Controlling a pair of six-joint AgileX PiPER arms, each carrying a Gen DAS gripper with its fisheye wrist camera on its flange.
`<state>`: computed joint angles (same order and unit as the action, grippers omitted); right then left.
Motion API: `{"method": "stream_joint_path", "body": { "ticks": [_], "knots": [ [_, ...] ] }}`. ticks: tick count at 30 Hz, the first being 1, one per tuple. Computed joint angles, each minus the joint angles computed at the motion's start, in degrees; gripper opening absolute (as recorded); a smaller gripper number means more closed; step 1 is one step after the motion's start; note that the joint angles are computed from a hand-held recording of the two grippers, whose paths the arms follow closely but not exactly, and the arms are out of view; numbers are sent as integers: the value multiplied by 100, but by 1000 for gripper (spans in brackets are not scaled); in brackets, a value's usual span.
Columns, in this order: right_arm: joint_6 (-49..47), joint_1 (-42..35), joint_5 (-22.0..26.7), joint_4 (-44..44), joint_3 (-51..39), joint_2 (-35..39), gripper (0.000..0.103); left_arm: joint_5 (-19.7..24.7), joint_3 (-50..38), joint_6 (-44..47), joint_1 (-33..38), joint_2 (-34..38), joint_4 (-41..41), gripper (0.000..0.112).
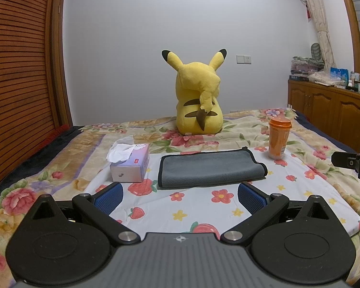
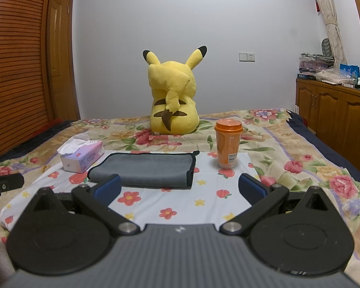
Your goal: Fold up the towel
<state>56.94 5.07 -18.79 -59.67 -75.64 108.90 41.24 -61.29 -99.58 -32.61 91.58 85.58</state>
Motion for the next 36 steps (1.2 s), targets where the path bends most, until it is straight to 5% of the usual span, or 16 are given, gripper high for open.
{"method": "stream_joint_path", "body": {
  "ticks": [36],
  "knots": [
    [-40, 3, -3, 34, 2, 1, 103, 28, -16, 11, -24, 15, -12, 103]
  ]
}}
